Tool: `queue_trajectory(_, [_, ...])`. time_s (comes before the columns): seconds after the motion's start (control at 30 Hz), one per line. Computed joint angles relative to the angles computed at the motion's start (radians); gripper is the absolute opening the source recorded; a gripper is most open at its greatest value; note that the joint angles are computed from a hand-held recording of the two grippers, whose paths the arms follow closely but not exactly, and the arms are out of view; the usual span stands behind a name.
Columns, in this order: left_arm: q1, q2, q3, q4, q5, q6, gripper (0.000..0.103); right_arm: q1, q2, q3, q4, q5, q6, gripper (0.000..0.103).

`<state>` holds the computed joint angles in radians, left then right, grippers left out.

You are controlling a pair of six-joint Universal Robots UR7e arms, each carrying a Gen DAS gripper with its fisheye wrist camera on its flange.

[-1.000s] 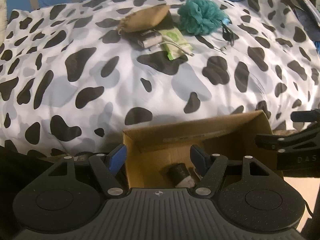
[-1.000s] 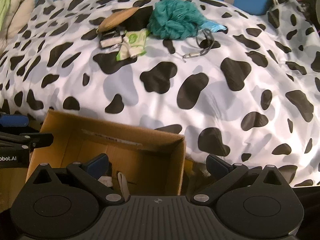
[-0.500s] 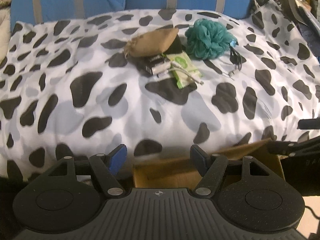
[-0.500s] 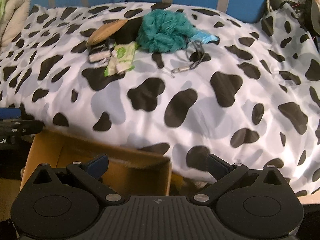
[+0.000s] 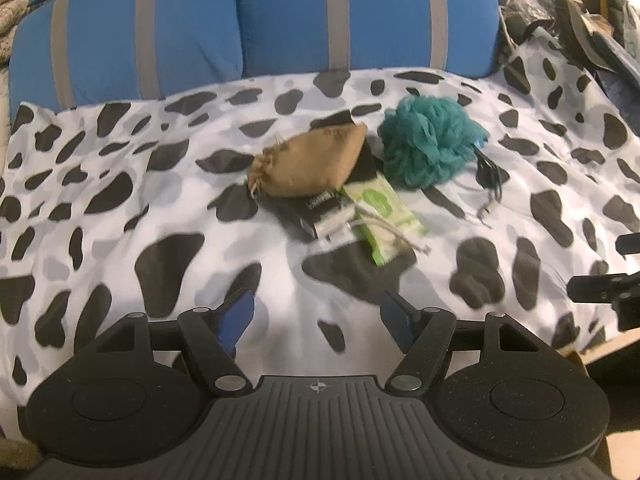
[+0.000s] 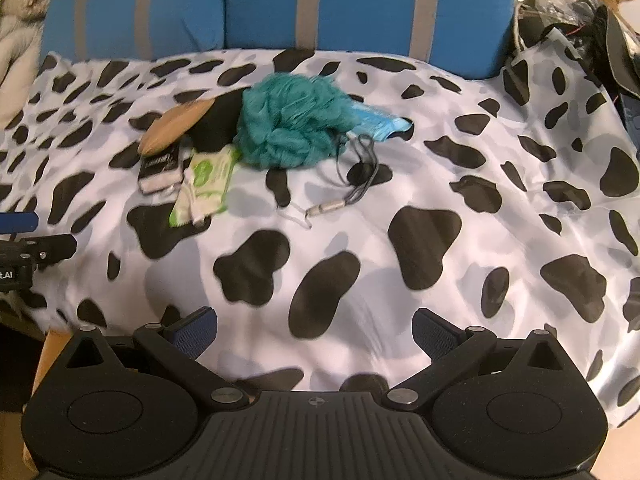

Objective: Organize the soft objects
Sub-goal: 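Grasp the tan burlap pouch with the left gripper and lift it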

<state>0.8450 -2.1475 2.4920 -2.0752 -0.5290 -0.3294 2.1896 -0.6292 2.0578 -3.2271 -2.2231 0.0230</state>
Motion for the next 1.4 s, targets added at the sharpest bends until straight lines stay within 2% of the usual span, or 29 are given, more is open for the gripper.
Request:
queue_trajectory(0.5, [0.137, 0.353, 0.045, -0.859, -0.005, 0.681, 0.069, -0.054, 0.03, -0.078, -0.022, 0.007, -0.085, 0.103])
queue_trajectory(0.73, [0.193, 0.505, 0.005, -1.1, -0.037, 0.882, 0.068, -0.076, 0.047, -0.115, -0.014, 0.015, -0.112, 0.103])
queue_trajectory(0.87, [0.212, 0.6, -0.015, -1.257, -0.033, 1.026, 0.066, -0.088, 0.059, -0.133, -0.012, 0.013, -0.128, 0.103])
queue_trajectory(0.93, [0.224, 0.642, -0.027, -1.314, -0.032, 1.094, 0.058, -0.093, 0.062, -0.139, -0.005, 0.011, -0.129, 0.103])
queue_trajectory(1.07, [0.241, 0.717, -0.049, -1.42, -0.032, 1.215, 0.048, -0.103, 0.07, -0.15, -0.006, 0.012, -0.138, 0.103])
queue_trajectory(1.1, [0.244, 0.727, -0.054, -1.427, -0.035, 1.235, 0.036, -0.104, 0.072, -0.152, -0.007, 0.013, -0.141, 0.103])
queue_trajectory(1.13, [0.247, 0.732, -0.06, -1.417, -0.036, 1.243, 0.029, -0.106, 0.073, -0.154, -0.006, 0.014, -0.144, 0.103])
queue_trajectory(1.17, [0.249, 0.733, -0.064, -1.409, -0.036, 1.245, 0.027, -0.107, 0.075, -0.157, -0.007, 0.015, -0.148, 0.103])
queue_trajectory(1.2, [0.251, 0.735, -0.069, -1.396, -0.033, 1.238, 0.019, -0.109, 0.076, -0.159, -0.007, 0.015, -0.151, 0.103])
queue_trajectory(1.23, [0.253, 0.731, -0.075, -1.369, -0.028, 1.216, 0.015, -0.11, 0.078, -0.16, -0.008, 0.015, -0.153, 0.103])
queue_trajectory(1.27, [0.256, 0.719, -0.084, -1.324, -0.022, 1.174, 0.013, -0.111, 0.079, -0.161, -0.01, 0.016, -0.154, 0.103])
queue_trajectory(1.3, [0.258, 0.709, -0.094, -1.284, -0.019, 1.132, 0.006, -0.113, 0.08, -0.161, -0.014, 0.018, -0.157, 0.103])
queue_trajectory(1.4, [0.254, 0.681, -0.107, -1.248, -0.012, 1.076, 0.005, -0.119, 0.086, -0.164, -0.028, 0.024, -0.174, 0.103])
